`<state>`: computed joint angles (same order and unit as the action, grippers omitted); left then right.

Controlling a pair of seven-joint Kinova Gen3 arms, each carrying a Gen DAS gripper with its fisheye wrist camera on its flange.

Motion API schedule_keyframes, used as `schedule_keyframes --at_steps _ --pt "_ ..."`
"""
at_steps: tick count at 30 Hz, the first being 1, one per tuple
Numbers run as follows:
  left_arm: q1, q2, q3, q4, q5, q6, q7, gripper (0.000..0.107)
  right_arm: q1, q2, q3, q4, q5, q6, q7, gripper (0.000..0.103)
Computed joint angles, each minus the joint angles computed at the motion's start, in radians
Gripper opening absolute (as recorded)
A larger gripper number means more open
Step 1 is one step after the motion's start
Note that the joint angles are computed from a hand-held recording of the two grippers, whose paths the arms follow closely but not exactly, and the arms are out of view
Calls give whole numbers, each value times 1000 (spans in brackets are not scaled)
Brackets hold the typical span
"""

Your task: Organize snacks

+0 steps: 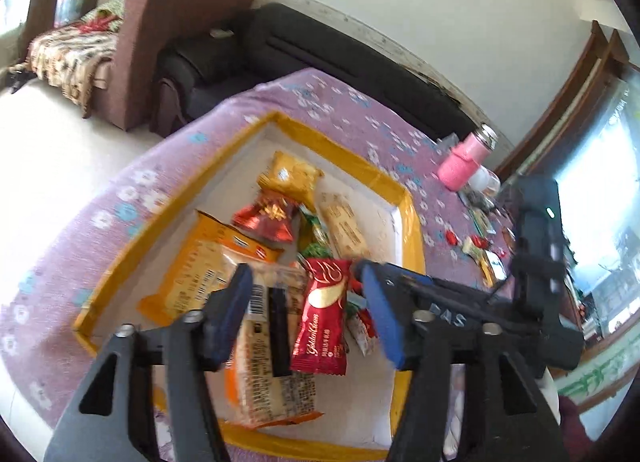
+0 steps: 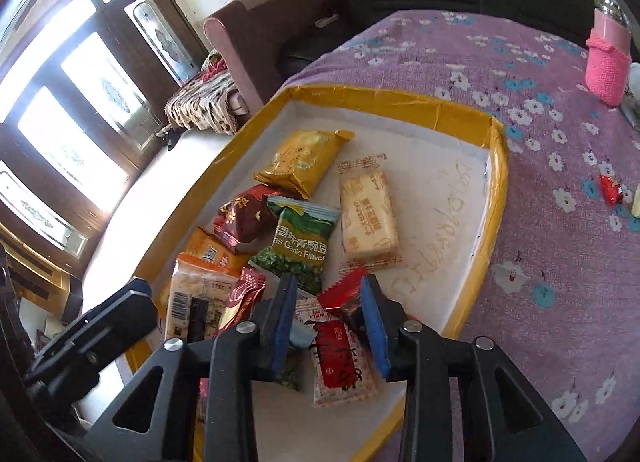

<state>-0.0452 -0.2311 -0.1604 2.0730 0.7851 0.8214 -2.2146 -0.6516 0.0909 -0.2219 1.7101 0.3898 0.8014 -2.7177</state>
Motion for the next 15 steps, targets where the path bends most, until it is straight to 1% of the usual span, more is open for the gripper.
schedule_keyframes --at_steps 2,3,4,5,8,10,11,13,15 --pt "-61 -31 88 -6 -60 -33 81 72 -23 -33 -9 13 60 26 -61 43" --pt "-75 -47 119 -8 -92 -48 122 73 -17 -51 -25 24 83 30 -90 44" --pt "-70 -60 132 -14 -121 -52 159 74 -29 -84 -27 51 110 30 -130 46" --pt "-50 -66 126 -18 -134 -51 179 74 -23 -110 -39 72 129 31 -159 47" --pt "73 -93 35 -9 -104 -45 166 74 7 -196 -87 136 162 45 -232 49" --pt "114 -114 23 -4 -83 -32 153 74 33 -257 -123 174 173 73 -276 53" --pt "130 -121 24 -3 -76 -26 153 74 49 -304 -136 206 173 95 -301 53" --pt "153 -132 57 -8 -86 -12 182 74 83 -374 -146 253 152 111 -309 54" --pt "165 -137 140 -24 -145 -12 258 74 116 -450 -135 304 116 133 -301 54"
